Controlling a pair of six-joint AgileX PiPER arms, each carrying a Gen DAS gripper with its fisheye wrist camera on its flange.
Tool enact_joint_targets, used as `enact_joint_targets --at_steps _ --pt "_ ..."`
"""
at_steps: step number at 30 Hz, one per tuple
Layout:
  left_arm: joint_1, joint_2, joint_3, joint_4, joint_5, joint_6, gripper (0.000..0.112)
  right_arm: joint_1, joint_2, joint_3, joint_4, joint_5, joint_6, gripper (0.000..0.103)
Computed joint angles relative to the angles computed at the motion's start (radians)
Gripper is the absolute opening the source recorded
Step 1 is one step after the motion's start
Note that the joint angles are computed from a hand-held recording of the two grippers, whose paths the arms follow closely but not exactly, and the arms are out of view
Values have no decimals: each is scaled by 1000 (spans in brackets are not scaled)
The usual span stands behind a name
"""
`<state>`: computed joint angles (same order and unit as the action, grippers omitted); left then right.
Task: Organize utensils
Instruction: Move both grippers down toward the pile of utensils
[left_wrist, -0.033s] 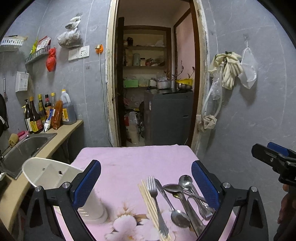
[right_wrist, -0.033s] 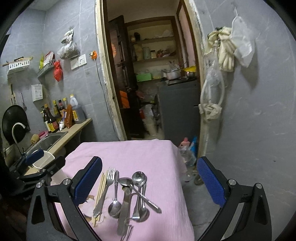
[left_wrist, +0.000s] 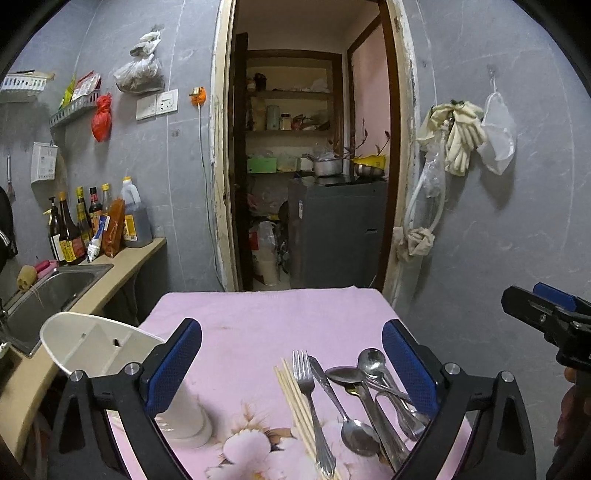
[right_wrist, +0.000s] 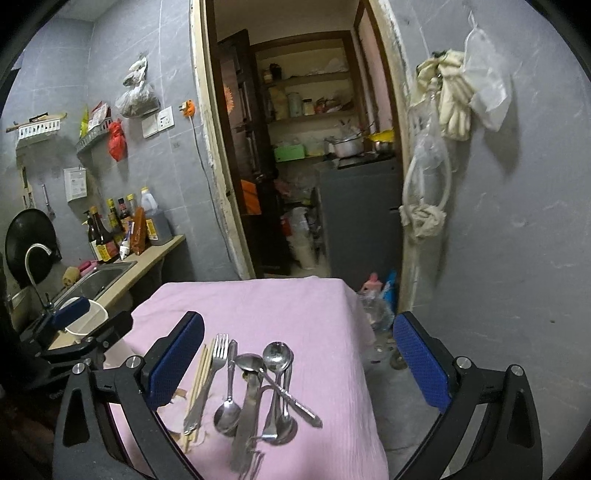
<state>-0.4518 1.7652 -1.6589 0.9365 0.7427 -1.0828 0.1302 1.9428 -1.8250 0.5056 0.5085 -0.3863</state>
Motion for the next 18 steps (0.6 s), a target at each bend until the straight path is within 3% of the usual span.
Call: enact_joint_targets --at_steps 11,14,18 --pt "15 196 -147 -1 68 -19 93 -27 257 -200 141 72 -124 74" --pt "32 247 -206 -54 91 26 91 -25 344 -310 139 126 -113 65" --pt "73 323 -312 -196 125 146 74 -15 496 -560 64 271 -19 49"
